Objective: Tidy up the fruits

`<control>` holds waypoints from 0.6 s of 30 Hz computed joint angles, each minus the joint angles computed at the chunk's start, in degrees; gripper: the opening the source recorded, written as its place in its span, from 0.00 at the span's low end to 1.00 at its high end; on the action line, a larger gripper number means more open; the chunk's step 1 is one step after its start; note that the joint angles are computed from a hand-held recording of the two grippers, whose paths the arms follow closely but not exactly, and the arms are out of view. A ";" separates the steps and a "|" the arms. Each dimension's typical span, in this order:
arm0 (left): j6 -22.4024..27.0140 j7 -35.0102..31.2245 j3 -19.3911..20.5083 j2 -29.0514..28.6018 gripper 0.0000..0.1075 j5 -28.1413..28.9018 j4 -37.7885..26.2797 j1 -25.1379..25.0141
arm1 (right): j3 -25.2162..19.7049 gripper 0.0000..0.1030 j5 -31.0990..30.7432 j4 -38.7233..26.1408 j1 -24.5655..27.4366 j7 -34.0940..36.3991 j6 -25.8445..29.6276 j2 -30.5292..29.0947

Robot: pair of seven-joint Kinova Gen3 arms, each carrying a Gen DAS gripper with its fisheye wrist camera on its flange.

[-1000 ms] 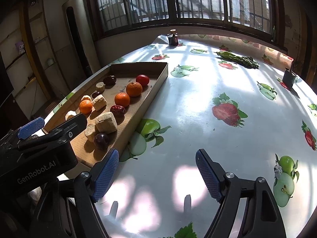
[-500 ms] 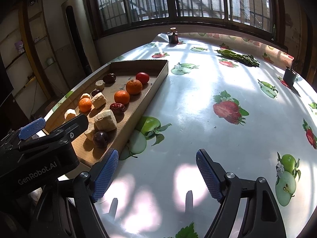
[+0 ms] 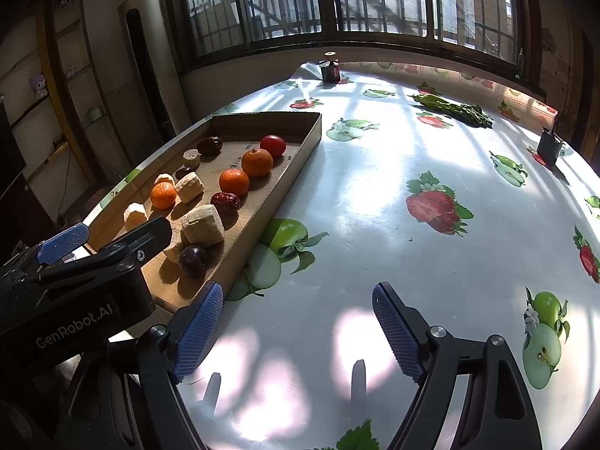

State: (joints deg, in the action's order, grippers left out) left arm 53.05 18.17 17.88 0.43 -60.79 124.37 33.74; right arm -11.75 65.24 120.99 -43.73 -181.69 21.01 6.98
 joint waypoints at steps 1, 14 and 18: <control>-0.16 0.52 0.04 0.12 0.96 -0.15 0.31 0.04 | -0.02 0.84 0.02 -0.03 -0.05 -0.04 0.09 0.06; -0.82 -0.34 -0.17 -0.35 0.96 0.31 0.34 -0.51 | -0.09 0.84 0.63 0.03 -0.31 -0.57 0.31 0.10; -1.06 -0.62 -0.15 -0.55 0.96 0.44 0.36 -0.79 | -0.23 0.84 1.47 0.12 -0.49 -1.09 0.54 0.14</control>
